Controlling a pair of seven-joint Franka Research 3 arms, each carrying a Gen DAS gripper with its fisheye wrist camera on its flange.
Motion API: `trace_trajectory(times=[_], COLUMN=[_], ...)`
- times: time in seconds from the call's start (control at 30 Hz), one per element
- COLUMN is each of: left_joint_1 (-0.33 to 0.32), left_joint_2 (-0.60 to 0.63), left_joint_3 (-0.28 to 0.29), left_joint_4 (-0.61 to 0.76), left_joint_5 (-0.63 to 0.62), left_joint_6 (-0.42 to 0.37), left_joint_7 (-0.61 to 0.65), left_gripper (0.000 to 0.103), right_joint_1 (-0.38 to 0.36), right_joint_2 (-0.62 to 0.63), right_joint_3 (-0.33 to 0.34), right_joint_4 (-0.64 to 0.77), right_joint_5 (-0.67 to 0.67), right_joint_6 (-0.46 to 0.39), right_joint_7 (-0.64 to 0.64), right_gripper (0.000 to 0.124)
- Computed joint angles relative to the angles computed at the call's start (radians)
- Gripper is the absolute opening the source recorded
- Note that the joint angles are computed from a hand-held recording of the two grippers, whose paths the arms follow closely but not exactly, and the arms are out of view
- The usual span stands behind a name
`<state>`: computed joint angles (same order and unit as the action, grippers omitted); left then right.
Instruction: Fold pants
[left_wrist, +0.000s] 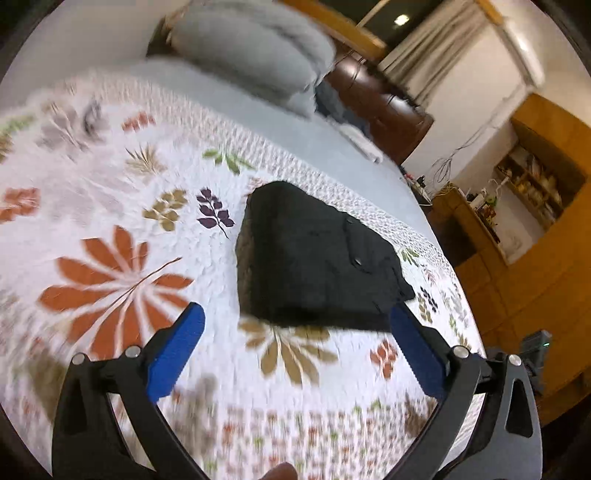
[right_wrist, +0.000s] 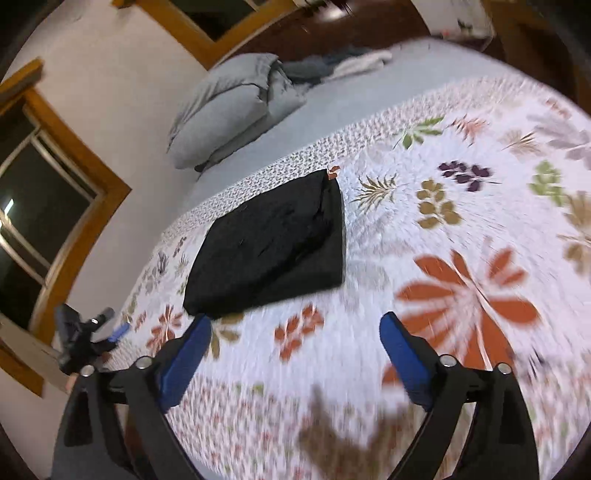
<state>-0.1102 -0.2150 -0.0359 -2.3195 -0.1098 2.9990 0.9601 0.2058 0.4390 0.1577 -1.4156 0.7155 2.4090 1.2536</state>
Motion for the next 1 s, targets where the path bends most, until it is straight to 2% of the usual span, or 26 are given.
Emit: trace_trajectory(times=[0.07, 0.13, 0.17, 0.23, 0.3, 0.37, 0.47, 0.67, 0.73, 0.83, 1.0], left_joint_1=[0.088, 0.169, 0.186, 0.221, 0.204, 0.177, 0.102, 0.004, -0.027, -0.040, -0.082], left_joint_2=[-0.050, -0.153, -0.195, -0.281, -0.338, -0.377, -0.406, -0.432, -0.431, -0.412, -0.380], left_joint_3=[-0.097, -0.199, -0.227, -0.303, -0.344, -0.375, -0.373, -0.431, -0.439, -0.479, -0.513], left_joint_4=[-0.018, -0.063, -0.085, -0.088, -0.060, -0.033, -0.005, 0.113, 0.146, 0.221, 0.309], left_joint_5=[0.136, 0.280, 0.326, 0.425, 0.481, 0.523, 0.537, 0.596, 0.614, 0.659, 0.720], left_joint_6=[-0.032, -0.100, -0.125, -0.238, -0.381, -0.484, -0.561, -0.751, -0.786, -0.896, -1.011], left_joint_7=[-0.137, -0.297, -0.345, -0.436, -0.466, -0.495, -0.508, -0.576, -0.593, -0.633, -0.673], left_gripper=[0.100, 0.100, 0.100, 0.100, 0.100, 0.100, 0.100, 0.100, 0.100, 0.100, 0.100], right_joint_1=[0.007, 0.020, 0.026, 0.045, 0.058, 0.076, 0.101, 0.136, 0.153, 0.158, 0.174], right_joint_2=[-0.093, -0.206, -0.257, -0.344, -0.432, -0.512, -0.612, -0.779, -0.824, -0.888, -0.961], right_joint_3=[0.001, -0.012, -0.020, -0.034, -0.045, -0.055, -0.069, -0.079, -0.083, -0.065, -0.048], right_joint_4=[-0.114, -0.242, -0.294, -0.379, -0.463, -0.537, -0.619, -0.723, -0.742, -0.773, -0.805], right_joint_5=[0.007, 0.006, 0.004, -0.010, -0.001, -0.011, -0.031, -0.088, -0.097, -0.145, -0.205], right_joint_6=[0.039, 0.071, 0.079, 0.102, 0.123, 0.146, 0.154, 0.147, 0.140, 0.156, 0.178], right_joint_7=[-0.018, -0.013, -0.008, 0.008, -0.013, -0.014, 0.002, 0.041, 0.033, 0.061, 0.086], right_gripper=[0.096, 0.096, 0.097, 0.099, 0.099, 0.099, 0.099, 0.099, 0.099, 0.099, 0.099])
